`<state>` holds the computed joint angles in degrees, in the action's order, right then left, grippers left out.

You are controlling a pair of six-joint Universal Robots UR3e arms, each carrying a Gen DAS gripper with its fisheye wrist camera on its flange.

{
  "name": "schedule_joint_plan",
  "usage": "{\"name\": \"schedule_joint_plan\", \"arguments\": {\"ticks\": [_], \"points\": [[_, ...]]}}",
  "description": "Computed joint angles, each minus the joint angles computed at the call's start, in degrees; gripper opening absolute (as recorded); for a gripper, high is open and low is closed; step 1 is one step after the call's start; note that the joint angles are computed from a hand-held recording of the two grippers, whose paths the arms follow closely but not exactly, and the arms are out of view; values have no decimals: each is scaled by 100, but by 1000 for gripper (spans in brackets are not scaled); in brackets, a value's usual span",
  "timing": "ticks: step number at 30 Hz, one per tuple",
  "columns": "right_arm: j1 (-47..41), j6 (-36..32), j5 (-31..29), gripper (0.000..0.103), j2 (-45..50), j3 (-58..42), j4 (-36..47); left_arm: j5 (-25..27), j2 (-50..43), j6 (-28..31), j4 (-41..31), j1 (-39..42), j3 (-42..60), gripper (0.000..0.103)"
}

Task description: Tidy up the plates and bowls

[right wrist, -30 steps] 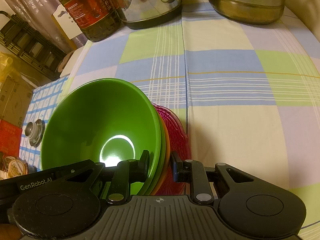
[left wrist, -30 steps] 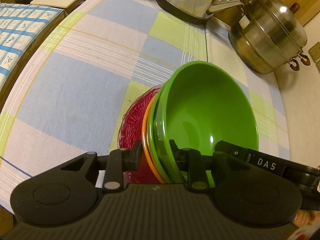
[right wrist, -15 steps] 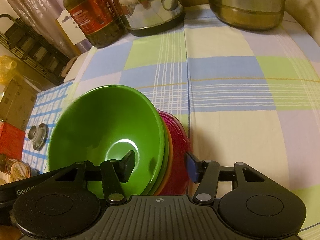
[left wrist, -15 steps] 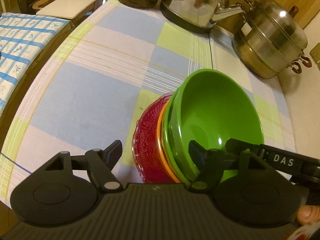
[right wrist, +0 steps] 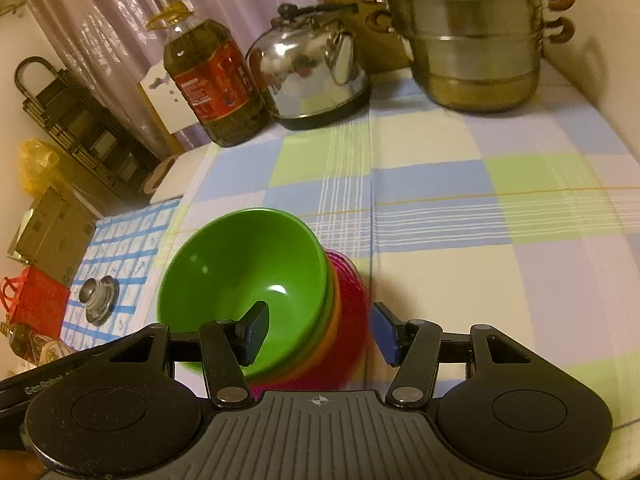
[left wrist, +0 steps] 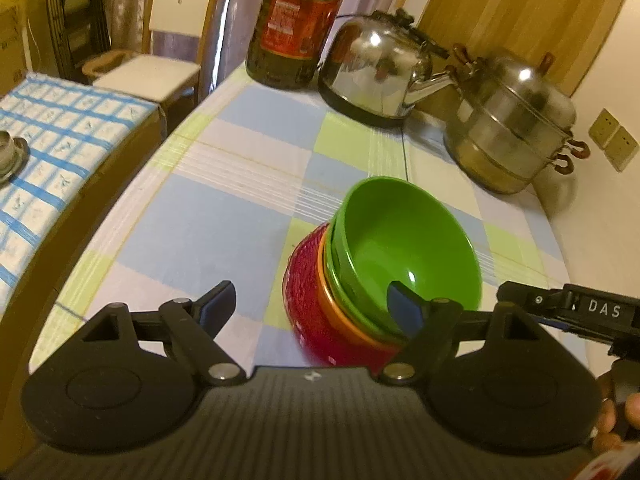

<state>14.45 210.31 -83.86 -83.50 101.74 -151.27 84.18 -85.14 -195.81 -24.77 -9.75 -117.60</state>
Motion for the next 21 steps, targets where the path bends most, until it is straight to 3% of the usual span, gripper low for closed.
{"name": "schedule_joint_plan", "arguments": {"ticks": [10, 21], "points": [[532, 81, -546, 56, -1273, 1460, -202, 1036, 1191, -494, 631, -1069, -1222, 81], [1301, 118, -1291, 56, -2050, 2237, -299, 2100, 1216, -846, 94, -2347, -947, 81]]}}
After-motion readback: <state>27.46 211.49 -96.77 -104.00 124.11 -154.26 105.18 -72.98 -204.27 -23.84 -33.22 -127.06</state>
